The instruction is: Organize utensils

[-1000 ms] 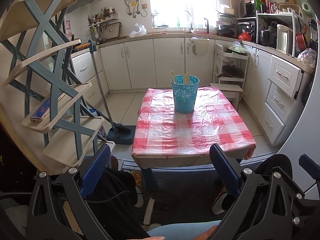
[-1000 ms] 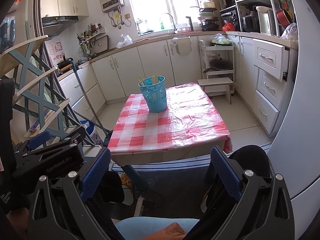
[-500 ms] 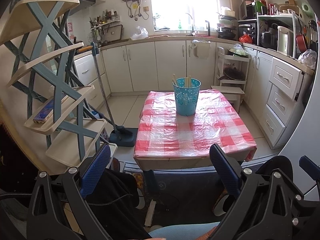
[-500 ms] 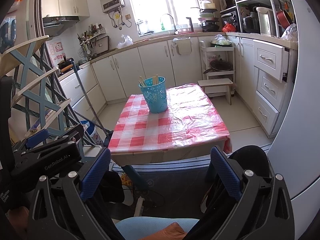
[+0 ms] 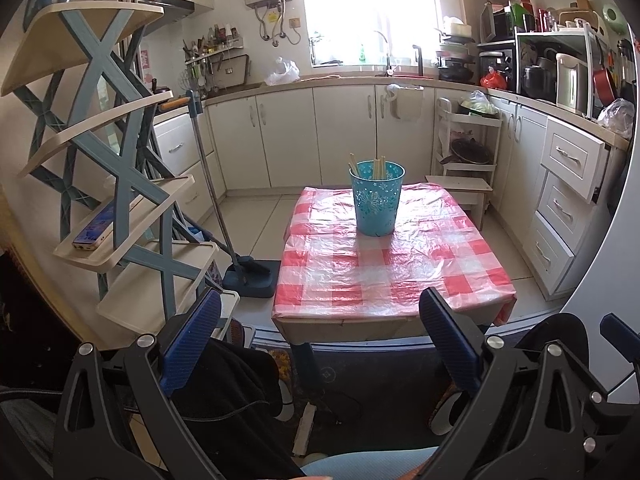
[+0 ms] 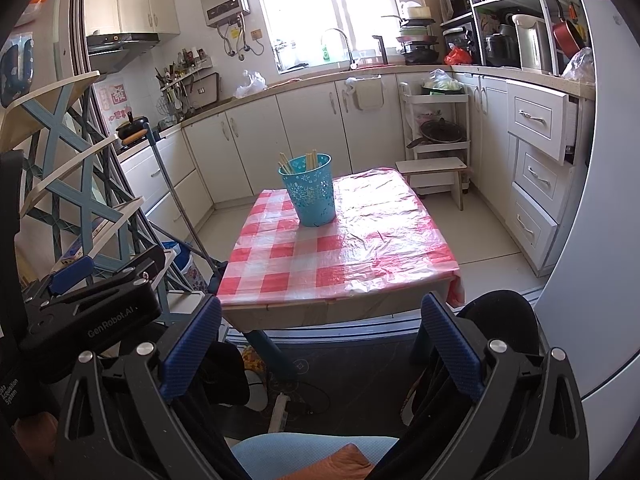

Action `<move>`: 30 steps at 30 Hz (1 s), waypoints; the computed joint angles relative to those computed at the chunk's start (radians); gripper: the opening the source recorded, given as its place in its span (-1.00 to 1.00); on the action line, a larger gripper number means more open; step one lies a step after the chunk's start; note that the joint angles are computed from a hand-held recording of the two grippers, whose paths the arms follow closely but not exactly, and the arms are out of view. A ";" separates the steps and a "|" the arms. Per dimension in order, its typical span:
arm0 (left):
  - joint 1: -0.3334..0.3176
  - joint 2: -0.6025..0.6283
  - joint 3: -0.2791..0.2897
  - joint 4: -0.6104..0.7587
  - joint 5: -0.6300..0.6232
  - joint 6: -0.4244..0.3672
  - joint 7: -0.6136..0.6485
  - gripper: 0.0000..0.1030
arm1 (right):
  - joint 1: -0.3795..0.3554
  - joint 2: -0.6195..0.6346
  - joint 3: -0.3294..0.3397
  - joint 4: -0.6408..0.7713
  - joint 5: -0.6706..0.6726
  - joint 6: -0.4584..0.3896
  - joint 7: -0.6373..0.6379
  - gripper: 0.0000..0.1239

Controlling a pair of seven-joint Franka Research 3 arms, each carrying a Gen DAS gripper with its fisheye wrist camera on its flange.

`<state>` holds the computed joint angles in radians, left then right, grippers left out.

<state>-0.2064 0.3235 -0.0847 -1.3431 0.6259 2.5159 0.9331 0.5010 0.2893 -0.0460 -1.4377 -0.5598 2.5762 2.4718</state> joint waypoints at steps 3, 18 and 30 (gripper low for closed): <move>-0.002 -0.001 0.001 -0.001 0.003 -0.001 -0.003 0.85 | 0.003 0.000 0.000 -0.001 -0.002 -0.001 0.005 0.54; -0.002 -0.004 0.002 -0.003 0.014 -0.005 -0.012 0.85 | 0.001 -0.012 0.007 -0.015 0.005 -0.004 -0.001 0.54; -0.001 0.002 0.003 0.005 0.012 -0.010 -0.008 0.85 | -0.007 -0.016 0.014 -0.029 0.023 -0.001 -0.012 0.54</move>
<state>-0.2079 0.3252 -0.0820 -1.3385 0.6382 2.5062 0.9254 0.4944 0.2735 -0.0323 -1.4663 -0.5367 2.5752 2.4595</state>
